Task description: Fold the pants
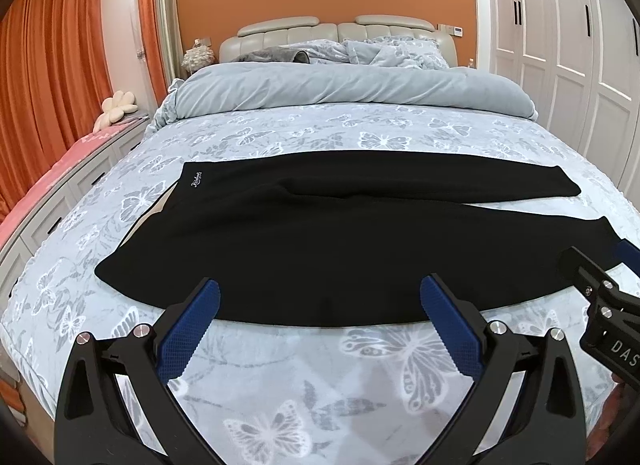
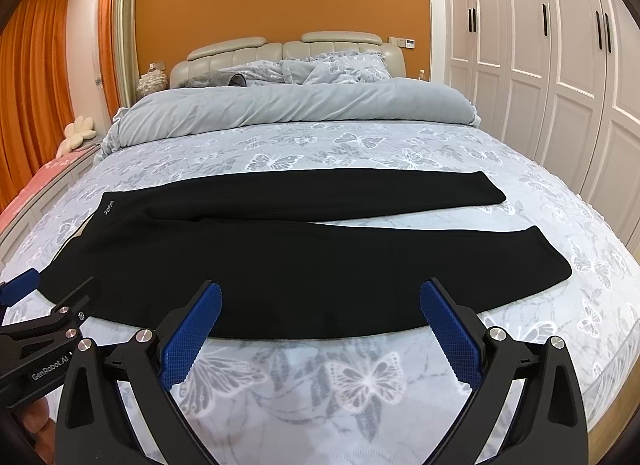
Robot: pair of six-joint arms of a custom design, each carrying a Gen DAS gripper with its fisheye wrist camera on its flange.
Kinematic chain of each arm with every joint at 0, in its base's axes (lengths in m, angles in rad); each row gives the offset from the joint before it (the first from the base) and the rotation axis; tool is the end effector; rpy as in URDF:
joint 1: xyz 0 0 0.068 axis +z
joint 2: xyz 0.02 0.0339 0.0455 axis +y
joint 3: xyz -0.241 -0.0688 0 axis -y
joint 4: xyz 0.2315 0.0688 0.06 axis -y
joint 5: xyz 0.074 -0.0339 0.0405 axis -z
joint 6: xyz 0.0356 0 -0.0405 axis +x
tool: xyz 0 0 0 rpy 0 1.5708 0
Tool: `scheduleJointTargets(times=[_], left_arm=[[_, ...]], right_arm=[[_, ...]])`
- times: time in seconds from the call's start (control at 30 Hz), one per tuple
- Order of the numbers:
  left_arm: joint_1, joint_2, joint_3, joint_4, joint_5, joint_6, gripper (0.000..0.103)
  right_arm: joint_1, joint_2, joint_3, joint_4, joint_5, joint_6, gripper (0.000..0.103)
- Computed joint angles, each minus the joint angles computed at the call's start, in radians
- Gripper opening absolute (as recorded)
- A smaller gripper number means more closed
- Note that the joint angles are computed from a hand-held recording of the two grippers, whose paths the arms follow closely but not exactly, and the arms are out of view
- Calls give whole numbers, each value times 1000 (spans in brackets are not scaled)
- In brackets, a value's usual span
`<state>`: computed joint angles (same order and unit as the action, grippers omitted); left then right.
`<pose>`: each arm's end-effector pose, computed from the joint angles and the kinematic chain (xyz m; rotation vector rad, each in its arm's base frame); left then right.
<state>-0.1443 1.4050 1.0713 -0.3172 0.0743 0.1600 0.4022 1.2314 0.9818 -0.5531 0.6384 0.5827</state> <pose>0.3022 -0.0466 0.2657 0.3769 2.1884 -0.0739 0.2385 0.0784 0.2679 0.4855 2.1406 -0.2179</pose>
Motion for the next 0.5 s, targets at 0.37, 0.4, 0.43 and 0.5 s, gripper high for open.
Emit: scheduleJointTargets(times=[0.37, 0.4, 0.43, 0.5], left_arm=[[-2, 1, -3, 1, -7, -3, 98], [-1, 2, -3, 1, -6, -2, 98], [-1, 0, -5, 2, -6, -3, 98], [-1, 0, -5, 2, -6, -3, 98]], right_arm=[[0, -2, 3, -7, -8, 1, 98], [-4, -3, -2, 0, -10, -2, 98], [-5, -3, -2, 0, -12, -3, 98], [-4, -2, -3, 1, -12, -4, 98]])
